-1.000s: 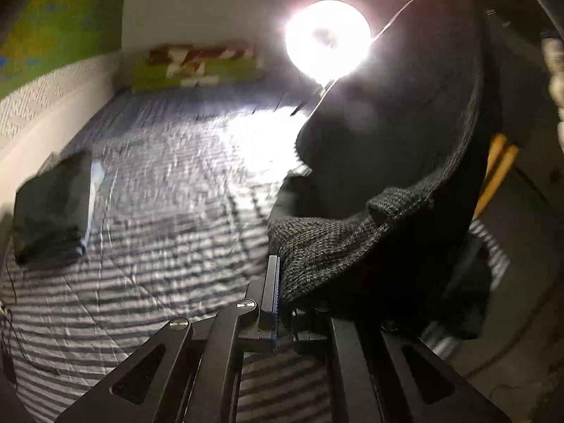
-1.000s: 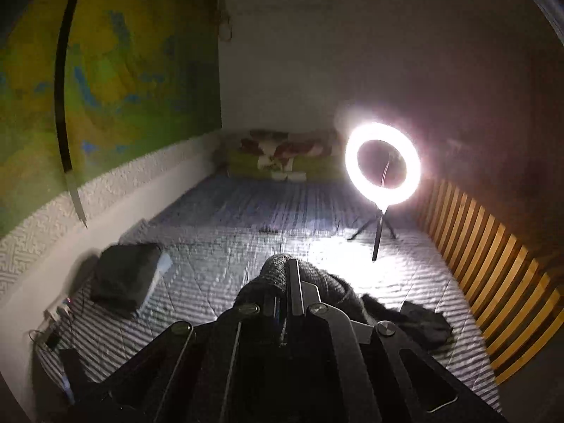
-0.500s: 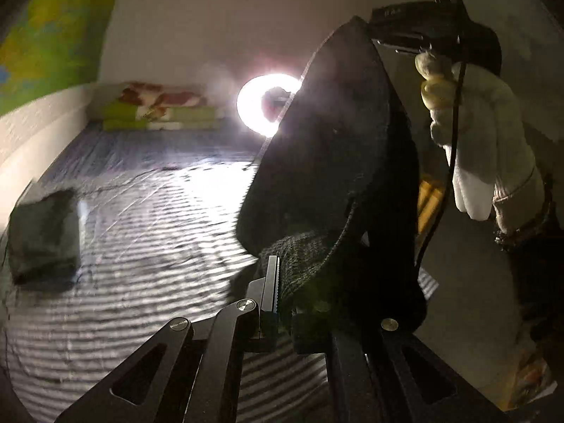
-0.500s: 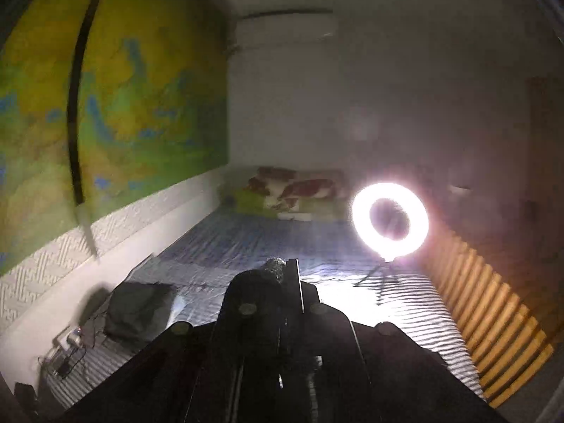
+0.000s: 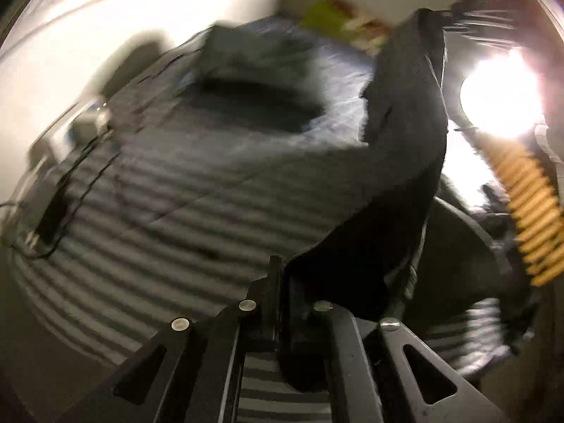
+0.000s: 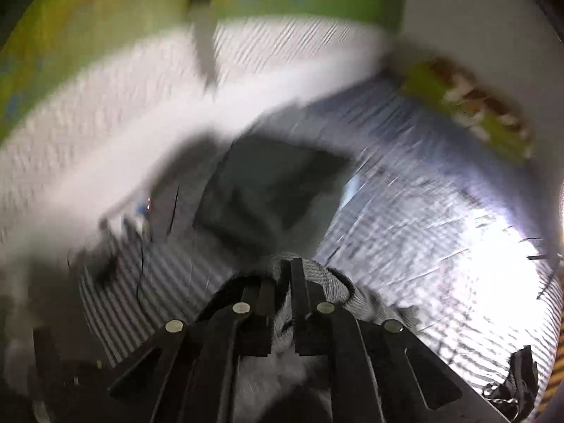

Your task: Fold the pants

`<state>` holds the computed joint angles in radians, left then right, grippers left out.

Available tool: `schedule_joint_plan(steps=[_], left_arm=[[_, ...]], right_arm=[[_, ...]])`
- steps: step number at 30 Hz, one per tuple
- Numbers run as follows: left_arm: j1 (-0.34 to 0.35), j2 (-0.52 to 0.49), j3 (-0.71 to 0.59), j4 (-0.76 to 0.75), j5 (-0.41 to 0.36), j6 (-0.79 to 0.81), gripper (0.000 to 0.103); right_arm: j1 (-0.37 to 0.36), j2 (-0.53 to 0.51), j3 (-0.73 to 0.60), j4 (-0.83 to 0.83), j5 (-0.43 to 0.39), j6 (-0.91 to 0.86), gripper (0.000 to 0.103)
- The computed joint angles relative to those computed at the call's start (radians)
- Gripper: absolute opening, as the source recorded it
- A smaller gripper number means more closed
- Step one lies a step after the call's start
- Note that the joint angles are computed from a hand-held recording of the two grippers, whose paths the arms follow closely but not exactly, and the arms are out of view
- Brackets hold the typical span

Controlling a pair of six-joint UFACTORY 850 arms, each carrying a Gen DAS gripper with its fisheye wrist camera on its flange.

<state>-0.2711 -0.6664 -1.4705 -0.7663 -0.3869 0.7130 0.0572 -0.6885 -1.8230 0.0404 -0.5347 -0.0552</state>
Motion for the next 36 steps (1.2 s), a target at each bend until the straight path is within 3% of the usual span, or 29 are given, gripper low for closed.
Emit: schedule_joint_plan(steps=[2,4,6,8,12,14,16,22,25,28,31,35,36], left_arm=[[0.001,-0.024,-0.015,0.119,0.05,-0.129,0.006],[0.008,-0.03,-0.015,0.118,0.083,-0.156,0.009],[0.016,-0.025,-0.011,0.012,0.082,-0.071,0.014],[0.009,-0.012,-0.015,-0.022,0.089,-0.032,0.025],[-0.021,-0.029,-0.056,-0.109,0.059,0.076,0.034],[-0.053,-0.031,-0.062,-0.159,0.036,0.148,0.043],[-0.091,-0.024,-0.055,-0.202,0.013,0.207,0.06],[-0.268,-0.024,-0.031,-0.176,-0.06,0.275,0.065],[-0.329,-0.048,-0.041,-0.201,-0.117,0.293,0.074],[-0.394,-0.082,-0.065,-0.166,-0.117,0.213,0.08],[-0.43,-0.126,-0.113,-0.131,-0.111,0.118,0.083],[-0.451,-0.192,-0.184,-0.053,-0.061,-0.029,0.082],[-0.445,-0.205,-0.198,-0.07,-0.071,-0.023,0.068]], right_arm=[[0.008,-0.043,-0.032,0.009,-0.046,-0.031,0.01],[-0.008,-0.017,0.021,0.063,-0.021,-0.096,0.019],[-0.036,0.017,0.073,0.15,-0.013,-0.176,0.027],[-0.084,0.086,0.17,0.301,0.016,-0.312,0.027],[-0.2,0.229,0.413,0.574,0.149,-0.511,0.029],[-0.252,0.272,0.51,0.651,0.192,-0.553,0.029],[-0.308,0.317,0.624,0.703,0.247,-0.572,0.029],[-0.474,0.383,0.879,1.106,0.237,-0.933,0.03],[-0.514,0.363,0.895,1.197,0.188,-1.036,0.03],[-0.516,0.329,0.873,1.299,0.164,-1.144,0.031],[-0.517,0.269,0.805,1.371,0.089,-1.173,0.046],[-0.492,0.147,0.666,1.263,-0.005,-1.044,0.046],[-0.478,0.131,0.642,1.221,0.007,-1.005,0.046]])
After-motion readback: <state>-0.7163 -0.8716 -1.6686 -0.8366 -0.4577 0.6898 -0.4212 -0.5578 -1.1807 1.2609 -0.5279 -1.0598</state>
